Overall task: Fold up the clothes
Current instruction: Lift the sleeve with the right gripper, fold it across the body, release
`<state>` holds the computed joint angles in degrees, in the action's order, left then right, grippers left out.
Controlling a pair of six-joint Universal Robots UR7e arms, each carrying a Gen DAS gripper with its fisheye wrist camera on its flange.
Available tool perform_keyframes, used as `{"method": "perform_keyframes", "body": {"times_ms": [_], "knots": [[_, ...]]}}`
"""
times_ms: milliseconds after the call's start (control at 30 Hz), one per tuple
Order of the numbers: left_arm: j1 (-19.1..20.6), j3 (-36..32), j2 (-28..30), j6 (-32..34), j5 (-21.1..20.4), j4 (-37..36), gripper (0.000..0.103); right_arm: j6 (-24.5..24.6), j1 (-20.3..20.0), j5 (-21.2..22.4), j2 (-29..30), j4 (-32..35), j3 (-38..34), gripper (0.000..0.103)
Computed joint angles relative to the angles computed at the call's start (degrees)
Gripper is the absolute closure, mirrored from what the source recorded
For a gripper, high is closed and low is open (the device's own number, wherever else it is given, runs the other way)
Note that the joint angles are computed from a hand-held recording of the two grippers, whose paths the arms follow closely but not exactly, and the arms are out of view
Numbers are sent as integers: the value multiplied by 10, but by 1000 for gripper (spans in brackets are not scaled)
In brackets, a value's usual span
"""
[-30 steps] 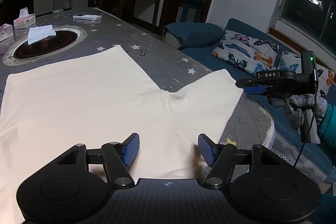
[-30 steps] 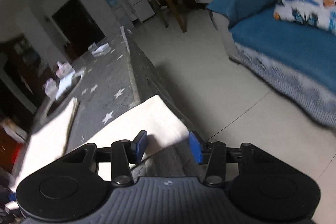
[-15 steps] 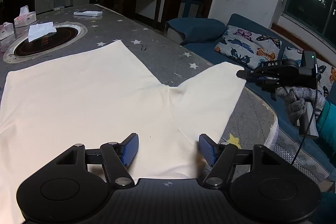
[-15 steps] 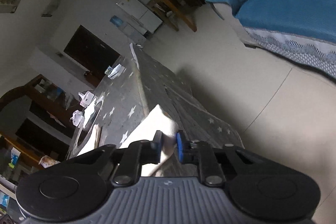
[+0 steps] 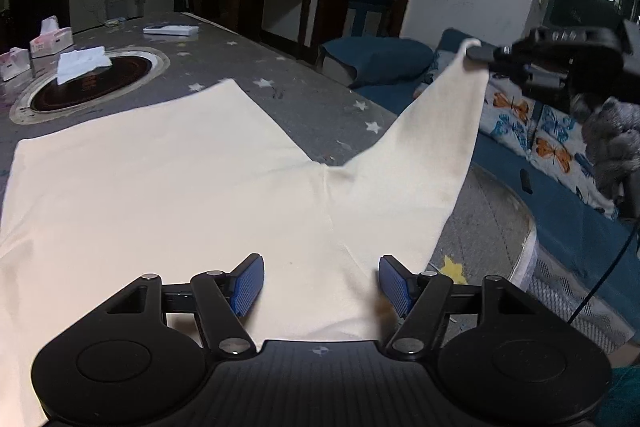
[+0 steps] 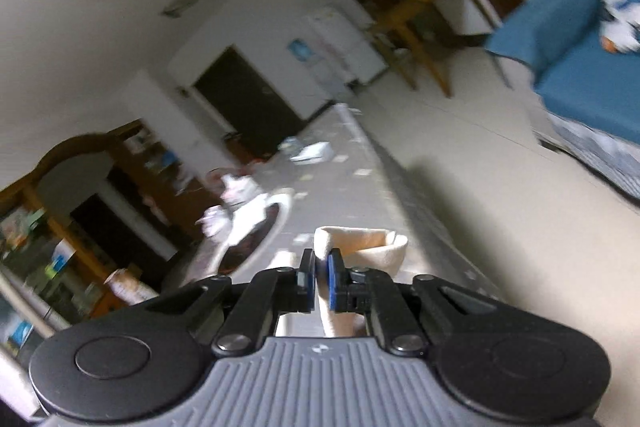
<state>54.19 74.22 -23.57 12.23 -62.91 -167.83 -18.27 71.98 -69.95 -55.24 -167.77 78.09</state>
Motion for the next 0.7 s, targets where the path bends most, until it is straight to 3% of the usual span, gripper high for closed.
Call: {"method": "perform_keyframes", "body": {"times_ms": [367,700], "knots": [[4,106,-70,-13,62,-137,34,-116,93,9,55,162,-71,98],[14,185,-124,-54,130,-206,33,-195,145,-59,135,307,-120,98]]}}
